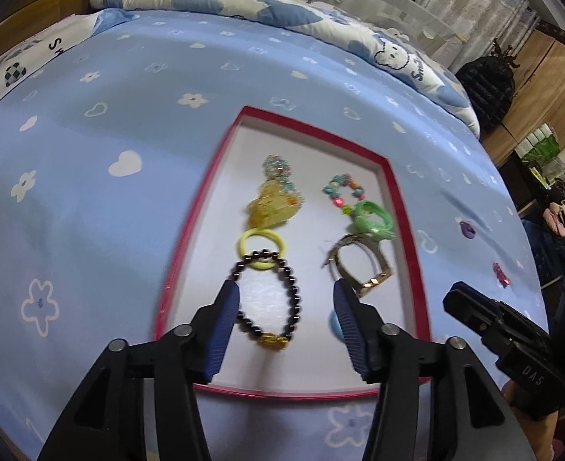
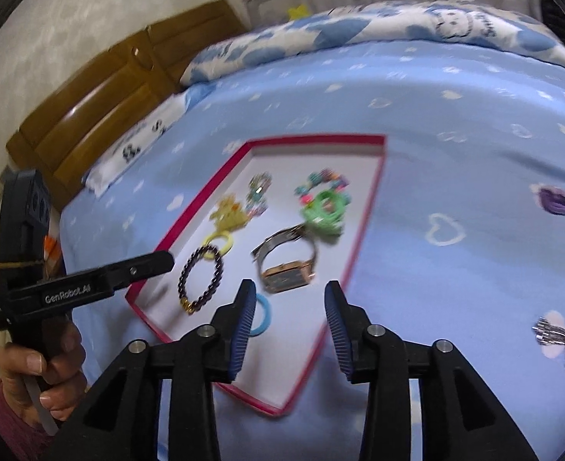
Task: Organize jewelry
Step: 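Move both open tools to the purple bow tie and pink clip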
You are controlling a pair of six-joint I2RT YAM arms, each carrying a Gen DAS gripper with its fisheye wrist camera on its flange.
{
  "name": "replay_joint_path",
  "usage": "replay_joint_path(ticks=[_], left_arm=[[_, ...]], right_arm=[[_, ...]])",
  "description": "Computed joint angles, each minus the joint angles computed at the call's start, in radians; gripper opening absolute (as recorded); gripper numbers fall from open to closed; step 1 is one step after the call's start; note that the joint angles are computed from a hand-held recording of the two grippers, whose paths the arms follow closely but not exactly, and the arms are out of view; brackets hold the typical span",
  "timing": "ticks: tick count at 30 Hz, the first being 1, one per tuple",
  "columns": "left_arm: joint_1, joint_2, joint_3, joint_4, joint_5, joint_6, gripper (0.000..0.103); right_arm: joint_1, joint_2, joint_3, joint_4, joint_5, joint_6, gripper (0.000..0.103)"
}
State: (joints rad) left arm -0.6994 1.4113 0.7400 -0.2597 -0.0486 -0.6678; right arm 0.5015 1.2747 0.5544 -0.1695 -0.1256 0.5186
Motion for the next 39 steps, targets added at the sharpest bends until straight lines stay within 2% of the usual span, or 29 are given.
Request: replay_joint_path(ticks=[3, 8, 13, 21, 30, 35, 39], left_arm=[[-0.027, 0.004, 0.021, -0.010, -0.001, -0.001, 0.056], [-0.073, 0.037, 0.073, -0.025, -0.004, -0.005, 0.065], [-0.118, 0.092, 0.152, -0.047, -0.003, 0.000, 0.071], [-0.191, 0.204, 0.299, -0.079, -0.019, 0.020, 0.075], [-0.253, 0.299, 0.429, -0.093, -0.050, 0.055, 0.079], [-0.279, 0.356, 0.503, -0.102, -0.068, 0.090, 0.080], [-0.293, 0.420, 0.585, -0.122, -0.067, 0.115, 0.080]], right_arm=[[-0.047, -0.093, -0.042, -0.029, 0.007, 0.003, 0.044], [-0.150, -0.220, -0.090, -0.101, -0.009, -0.016, 0.055], [-0.290, -0.351, -0.128, -0.195, -0.052, -0.064, 0.056], [-0.616, -0.544, -0.158, -0.381, -0.174, -0.230, 0.058], [-0.970, -0.617, -0.135, -0.507, -0.305, -0.450, 0.065], [-1.139, -0.583, -0.122, -0.527, -0.376, -0.568, 0.067], [-1.206, -0.541, -0.113, -0.524, -0.403, -0.625, 0.067]])
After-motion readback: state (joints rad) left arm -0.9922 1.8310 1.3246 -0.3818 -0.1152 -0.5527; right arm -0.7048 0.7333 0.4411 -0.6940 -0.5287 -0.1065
